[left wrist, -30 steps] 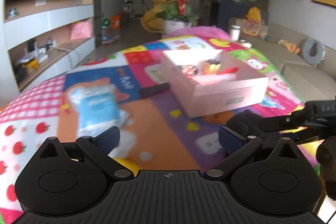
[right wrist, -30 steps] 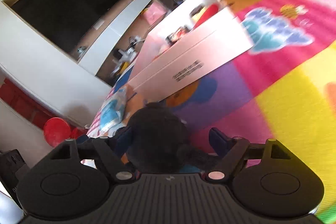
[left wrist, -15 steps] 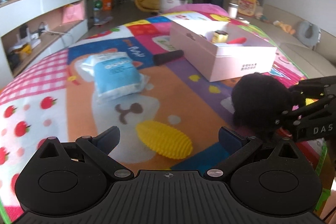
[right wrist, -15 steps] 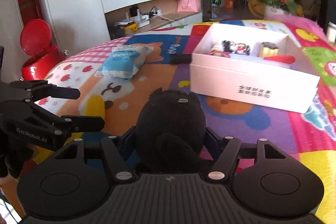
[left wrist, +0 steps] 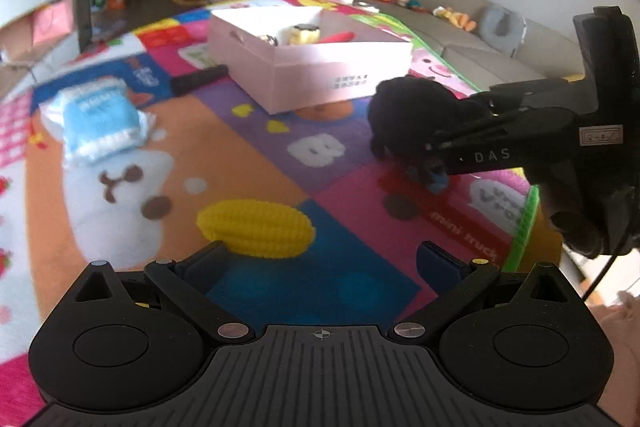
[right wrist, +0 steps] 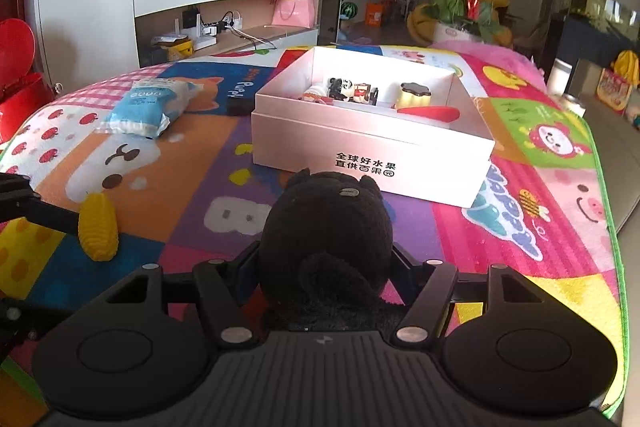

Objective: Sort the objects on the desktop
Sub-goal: 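Grasp the yellow corn toy with the left tool while the right tool holds the plush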

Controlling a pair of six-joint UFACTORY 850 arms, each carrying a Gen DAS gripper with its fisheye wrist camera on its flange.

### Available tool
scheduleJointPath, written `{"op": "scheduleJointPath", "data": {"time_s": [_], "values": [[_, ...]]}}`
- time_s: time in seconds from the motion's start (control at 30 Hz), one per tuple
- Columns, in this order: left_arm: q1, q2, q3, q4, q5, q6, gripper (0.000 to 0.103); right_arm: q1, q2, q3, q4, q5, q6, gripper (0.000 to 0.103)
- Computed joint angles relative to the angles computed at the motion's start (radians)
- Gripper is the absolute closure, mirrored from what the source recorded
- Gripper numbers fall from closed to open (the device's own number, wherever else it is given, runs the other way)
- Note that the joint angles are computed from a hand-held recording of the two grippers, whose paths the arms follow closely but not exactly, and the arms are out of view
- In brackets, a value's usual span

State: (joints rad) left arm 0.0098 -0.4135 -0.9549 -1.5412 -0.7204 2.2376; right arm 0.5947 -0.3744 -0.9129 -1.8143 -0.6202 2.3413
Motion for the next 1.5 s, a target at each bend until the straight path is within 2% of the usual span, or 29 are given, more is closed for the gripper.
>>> {"op": "scheduleJointPath", "data": {"time_s": [0.13, 0.27, 0.4, 0.53, 0.7, 0.8, 1.0, 1.2, 1.27, 1.5], "values": [[-0.012, 0.006, 0.007, -0.164, 0.075, 0.098, 0.0, 0.012, -0.004, 0.005, 0.003, -0.03, -0.007, 0.036], [-0.015, -0.02, -0.026, -0.146, 0.076, 0.059, 0.001, 0.022, 0.001, 0.013, 0.023, -0.039, -0.022, 0.031], [-0.023, -0.028, -0.027, -0.144, 0.077, 0.051, 0.001, 0.037, 0.004, 0.026, 0.053, -0.067, -0.038, 0.02], [-0.028, -0.022, -0.016, -0.14, 0.073, 0.042, 0.014, 0.038, 0.012, 0.044, 0.076, -0.065, -0.034, 0.016], [-0.02, -0.002, -0.003, -0.044, 0.039, -0.027, 0.014, 0.038, 0.017, 0.056, 0.088, -0.072, -0.02, 0.015], [-0.019, 0.019, 0.022, -0.032, 0.036, -0.01, 0.014, 0.041, 0.014, 0.055, 0.087, -0.077, -0.016, 0.014], [-0.04, 0.028, 0.048, -0.173, 0.107, 0.073, 0.016, 0.05, 0.008, 0.052, 0.088, -0.094, -0.017, 0.014], [-0.069, 0.036, 0.066, -0.32, 0.135, 0.169, 0.031, 0.059, 0.009, 0.052, 0.089, -0.115, -0.013, 0.014], [-0.08, 0.042, 0.081, -0.389, 0.145, 0.24, 0.031, 0.061, 0.01, 0.049, 0.079, -0.126, -0.005, 0.014], [-0.074, 0.064, 0.105, -0.391, 0.144, 0.255, 0.031, 0.044, -0.002, 0.013, 0.012, -0.132, 0.03, 0.014]]}}
